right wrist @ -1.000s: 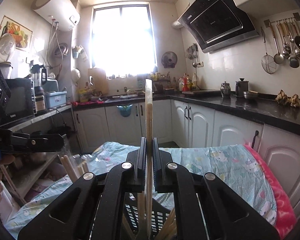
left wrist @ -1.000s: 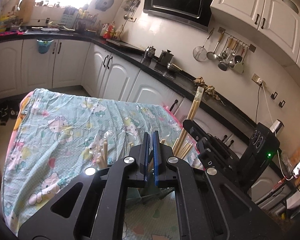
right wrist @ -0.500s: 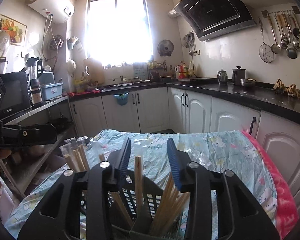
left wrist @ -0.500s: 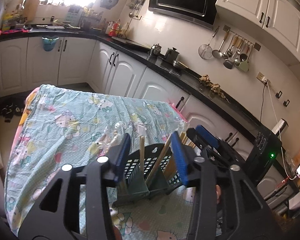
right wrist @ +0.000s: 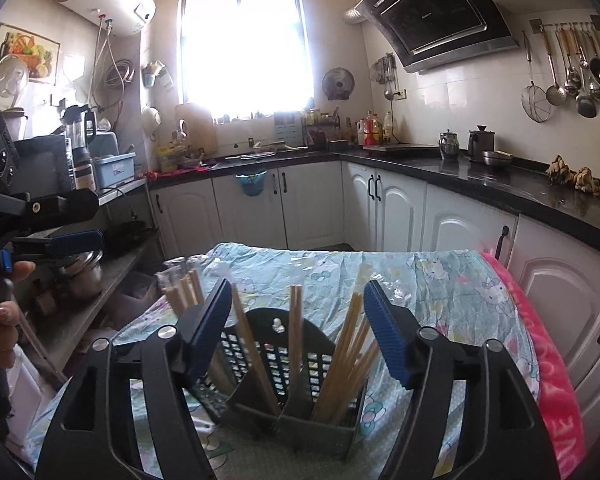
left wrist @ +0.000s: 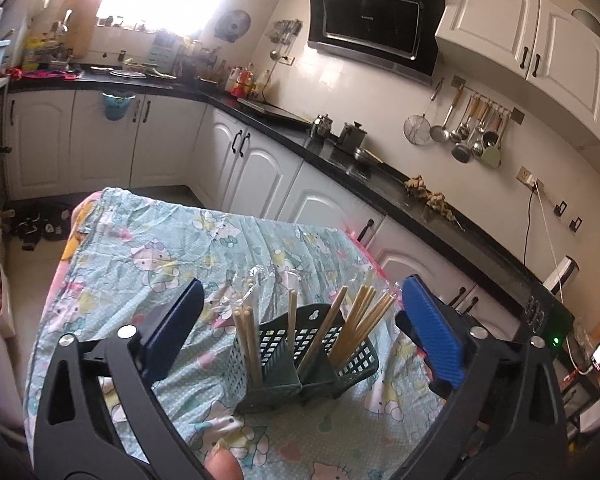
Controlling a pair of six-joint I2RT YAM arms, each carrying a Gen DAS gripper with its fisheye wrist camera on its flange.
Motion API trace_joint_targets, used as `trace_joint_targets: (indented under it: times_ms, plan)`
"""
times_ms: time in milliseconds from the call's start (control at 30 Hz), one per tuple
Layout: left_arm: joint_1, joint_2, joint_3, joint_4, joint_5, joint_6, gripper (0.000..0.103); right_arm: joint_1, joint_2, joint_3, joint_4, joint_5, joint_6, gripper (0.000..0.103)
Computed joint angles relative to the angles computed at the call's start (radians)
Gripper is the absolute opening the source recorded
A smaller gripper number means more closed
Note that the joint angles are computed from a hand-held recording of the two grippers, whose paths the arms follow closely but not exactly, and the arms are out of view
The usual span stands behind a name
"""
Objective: Organize utensils
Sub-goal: 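Withdraw both open grippers back from the caddy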
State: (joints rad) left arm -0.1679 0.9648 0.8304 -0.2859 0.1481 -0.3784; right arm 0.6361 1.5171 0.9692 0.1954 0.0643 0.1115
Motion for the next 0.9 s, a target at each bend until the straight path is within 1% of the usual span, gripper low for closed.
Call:
trace_joint_targets:
  times_ms: [133,300,400,633,800,900]
  plan:
    - [0.005,-0.043,-0.010,-0.025,-0.012,-0.016,0.092,0.030,-0.062,-0.020,-0.037,0.026,-0.001,0.074]
    - [-0.005,-0.102,-0.032,-0.061,-0.038,-0.033,0.092,0.055,-0.125,-0.042,-0.074,0.047,0.010,0.079]
    - [-0.036,-0.136,-0.046,-0.090,-0.081,-0.036,0.092,0.076,-0.166,-0.062,-0.090,0.071,0.019,0.083]
    - [-0.154,-0.213,-0.105,-0.155,-0.231,-0.044,0.092,0.122,-0.254,-0.129,-0.121,0.133,0.045,0.093]
    - [-0.245,-0.237,-0.159,-0.186,-0.320,-0.076,0.092,0.153,-0.294,-0.178,-0.154,0.172,0.070,0.095]
    - [-0.271,-0.252,-0.201,-0.190,-0.346,-0.095,0.092,0.174,-0.312,-0.215,-0.165,0.202,0.080,0.096]
